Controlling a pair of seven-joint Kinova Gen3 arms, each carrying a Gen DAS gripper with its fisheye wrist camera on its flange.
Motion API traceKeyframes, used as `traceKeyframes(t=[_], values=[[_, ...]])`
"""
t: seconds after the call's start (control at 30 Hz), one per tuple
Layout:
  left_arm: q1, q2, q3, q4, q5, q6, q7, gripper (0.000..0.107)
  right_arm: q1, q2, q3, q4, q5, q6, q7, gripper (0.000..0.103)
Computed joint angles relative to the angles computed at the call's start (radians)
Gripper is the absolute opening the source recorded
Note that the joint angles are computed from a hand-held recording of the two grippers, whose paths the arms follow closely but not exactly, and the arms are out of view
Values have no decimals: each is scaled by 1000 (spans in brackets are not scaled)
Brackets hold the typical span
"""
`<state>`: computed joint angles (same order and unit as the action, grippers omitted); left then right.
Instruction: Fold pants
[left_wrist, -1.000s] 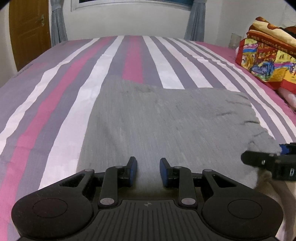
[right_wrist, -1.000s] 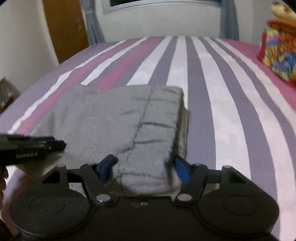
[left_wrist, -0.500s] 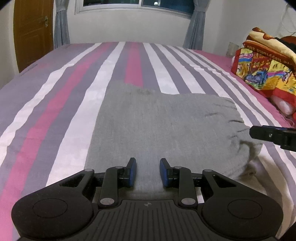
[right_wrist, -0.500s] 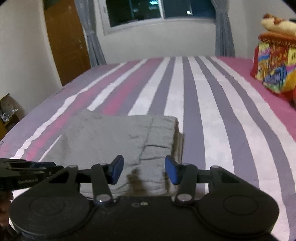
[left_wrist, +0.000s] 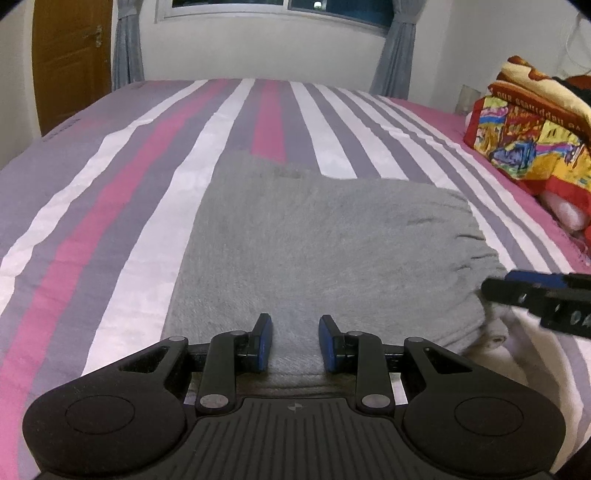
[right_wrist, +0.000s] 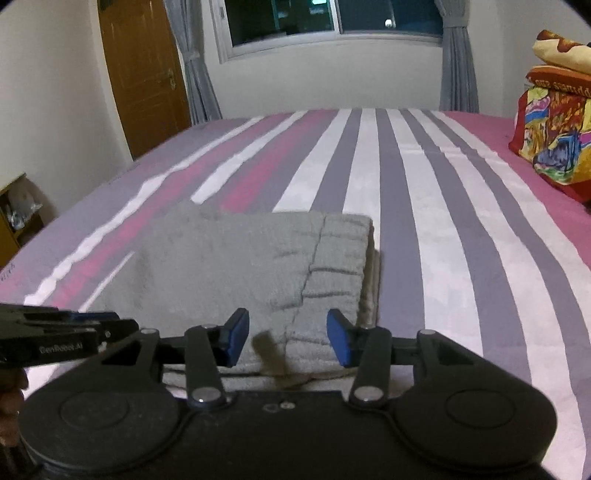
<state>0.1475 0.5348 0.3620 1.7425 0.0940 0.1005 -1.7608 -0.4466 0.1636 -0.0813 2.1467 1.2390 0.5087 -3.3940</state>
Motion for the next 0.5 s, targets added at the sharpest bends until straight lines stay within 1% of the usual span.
traceKeyframes(t=[0.03,0.07,0.1,0.13,0.17,0.23,0.33,0.43,0.5], values=[[2,-1,-2,-2,0,3,1,29,-9,1,16,-2,-24,-8,24,47],[1,-4,-1,-4,1,6,3,29,-30,-5,41,0,-33,-16,33,47],[-1,-6,1,-6,3,11,4,29,-35,-10,49,3,-25,-24,24,48],[-6,-8,4,-9,5,16,4,29,-21,-16,41,8,-6,-36,0,50],[-5,-12,1,-11,7,18,5,29,4,-19,14,15,22,-37,-39,52],[-2,-17,-8,-14,13,19,10,29,21,-30,4,21,41,-50,-71,56],[11,-27,-31,-16,13,10,18,29,25,-35,-5,19,34,-41,-74,60],[46,-31,-79,-28,3,12,33,29,33,-38,-8,19,24,-43,-73,64],[53,-27,-95,-43,-1,22,41,29,37,-38,-7,17,6,-39,-63,64]])
